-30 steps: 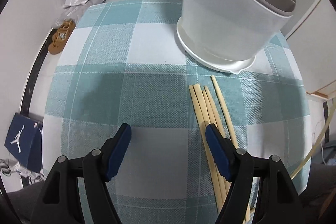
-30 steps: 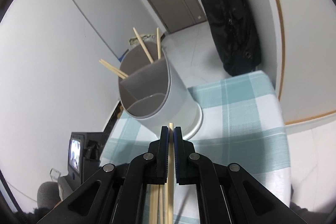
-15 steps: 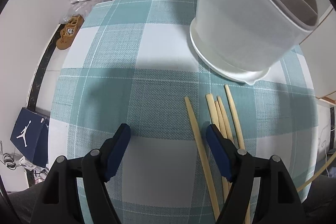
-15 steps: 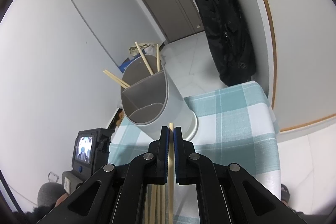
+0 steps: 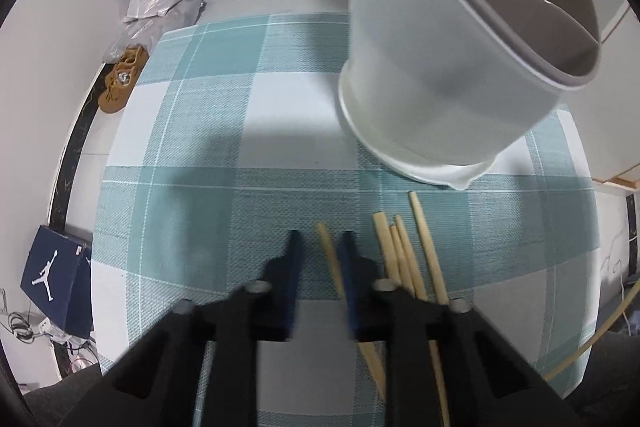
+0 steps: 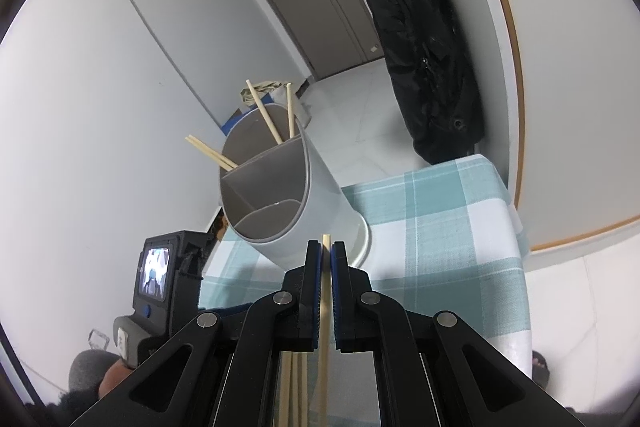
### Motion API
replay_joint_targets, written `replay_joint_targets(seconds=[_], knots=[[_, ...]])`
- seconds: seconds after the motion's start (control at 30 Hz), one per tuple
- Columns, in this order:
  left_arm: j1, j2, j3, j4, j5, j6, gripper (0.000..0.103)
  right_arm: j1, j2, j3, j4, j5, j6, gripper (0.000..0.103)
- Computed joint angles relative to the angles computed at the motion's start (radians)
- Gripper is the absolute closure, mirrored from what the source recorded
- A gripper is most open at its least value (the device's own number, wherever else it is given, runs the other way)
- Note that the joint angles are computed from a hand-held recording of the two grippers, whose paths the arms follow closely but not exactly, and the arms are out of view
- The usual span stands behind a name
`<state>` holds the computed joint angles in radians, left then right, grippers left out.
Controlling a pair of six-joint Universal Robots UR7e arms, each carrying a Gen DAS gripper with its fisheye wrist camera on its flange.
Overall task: Organize utensils
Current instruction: 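Lift the chopstick with the right tool while the left tool grasps another chopstick, then lift both held chopsticks and carry them toward the white holder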
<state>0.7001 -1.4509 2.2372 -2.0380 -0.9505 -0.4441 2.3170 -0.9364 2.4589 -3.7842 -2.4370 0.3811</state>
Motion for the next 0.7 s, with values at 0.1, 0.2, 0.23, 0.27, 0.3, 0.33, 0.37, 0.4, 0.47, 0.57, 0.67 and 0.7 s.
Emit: replay_joint_targets(seconds=[0.1,0.2,0.23,0.27,0.3,0.33,0.37,0.4,0.47,0.57,0.67,0.7], knots=[[-0.006,-0.007,0.003,0.004,0.002,-0.015,0.100,0.003,-0.007,-0.002,0.015,-0.006,0.005,0.099],[0.001,-0.013,0.006,-0.019,-0.007,-0.020,0.100,0.007,-0.008,-0.005,0.017,-0.012,0.004,0.099],[0.001,-0.016,0.008,-0.025,-0.007,-0.024,0.100,0.008,-0.009,-0.005,0.017,-0.014,0.004,0.099],[0.005,-0.019,0.010,-0.037,-0.009,-0.025,0.100,0.009,-0.010,-0.005,0.018,-0.014,0.005,0.099],[0.008,-0.026,0.013,-0.050,-0.011,-0.026,0.100,0.009,-0.010,-0.006,0.018,-0.014,0.004,0.099],[0.003,-0.030,0.016,-0.058,-0.011,-0.030,0.101,0.011,-0.009,-0.007,0.016,-0.017,0.004,0.099],[0.000,-0.043,0.023,-0.080,-0.008,-0.023,0.101,0.016,-0.007,-0.009,0.014,-0.020,0.002,0.099],[-0.008,-0.051,0.030,-0.091,-0.007,-0.026,0.101,0.017,-0.006,-0.010,0.012,-0.021,-0.002,0.099],[-0.020,-0.080,0.046,-0.139,-0.013,-0.012,0.101,0.024,-0.002,-0.013,0.006,-0.029,-0.010,0.099],[-0.051,-0.135,0.077,-0.211,-0.018,0.007,0.101,0.037,0.008,-0.021,-0.003,-0.046,-0.024,0.099],[-0.097,-0.196,0.111,-0.266,-0.012,0.022,0.101,0.050,0.021,-0.031,-0.012,-0.063,-0.039,0.099],[-0.114,-0.213,0.121,-0.276,-0.007,0.023,0.101,0.057,0.026,-0.035,-0.014,-0.071,-0.044,0.099]])
